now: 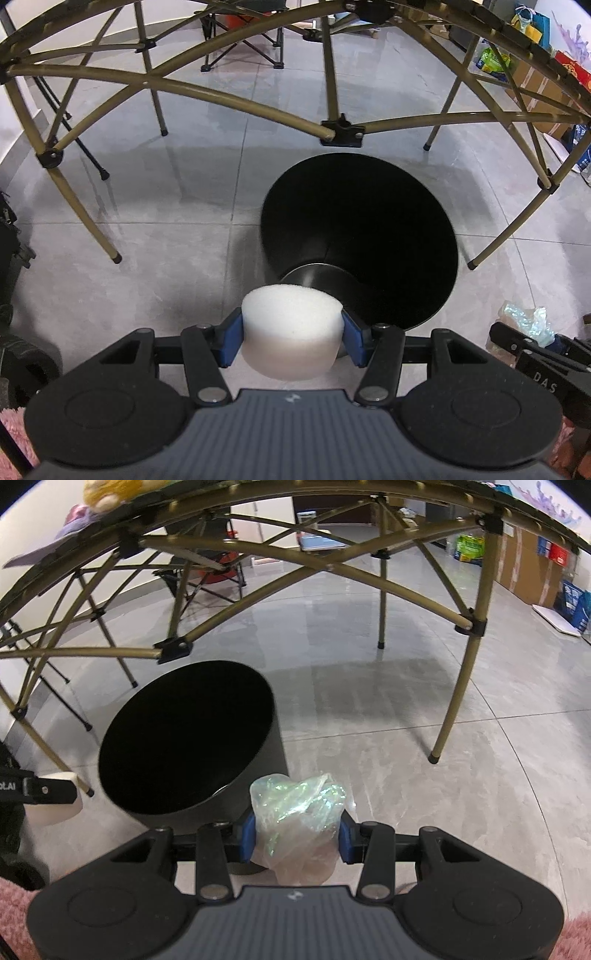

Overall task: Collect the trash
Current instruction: 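Carry the foam cylinder and plastic bag with both tools over the black bin, then open the left tool to drop the white foam cylinder into the bin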

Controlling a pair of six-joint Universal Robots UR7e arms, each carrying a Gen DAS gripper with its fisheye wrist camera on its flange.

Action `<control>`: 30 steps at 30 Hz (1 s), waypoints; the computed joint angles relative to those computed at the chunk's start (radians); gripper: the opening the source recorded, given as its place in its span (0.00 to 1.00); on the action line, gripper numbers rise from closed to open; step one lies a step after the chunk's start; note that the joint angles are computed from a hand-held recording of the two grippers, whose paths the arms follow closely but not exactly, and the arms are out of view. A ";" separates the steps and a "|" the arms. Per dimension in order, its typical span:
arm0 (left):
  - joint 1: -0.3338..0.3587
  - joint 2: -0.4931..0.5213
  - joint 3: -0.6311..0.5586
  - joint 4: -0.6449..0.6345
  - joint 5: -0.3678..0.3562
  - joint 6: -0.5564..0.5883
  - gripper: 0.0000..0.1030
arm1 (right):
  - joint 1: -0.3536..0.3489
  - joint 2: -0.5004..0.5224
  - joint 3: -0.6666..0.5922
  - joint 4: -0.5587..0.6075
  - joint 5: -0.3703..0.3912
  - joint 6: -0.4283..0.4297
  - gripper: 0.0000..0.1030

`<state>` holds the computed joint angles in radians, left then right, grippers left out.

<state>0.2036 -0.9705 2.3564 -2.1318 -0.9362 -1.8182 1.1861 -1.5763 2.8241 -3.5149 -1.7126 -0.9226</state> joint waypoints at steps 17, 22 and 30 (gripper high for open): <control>0.125 0.127 -0.132 -0.145 0.060 0.176 0.54 | -0.034 0.064 -0.075 -0.057 0.014 0.036 0.40; 0.157 0.164 -0.167 -0.177 0.066 0.216 0.54 | -0.049 0.076 -0.093 -0.072 0.028 0.043 0.40; 0.196 0.193 -0.209 -0.177 0.076 0.227 0.54 | -0.051 0.135 -0.134 -0.114 0.020 0.073 0.40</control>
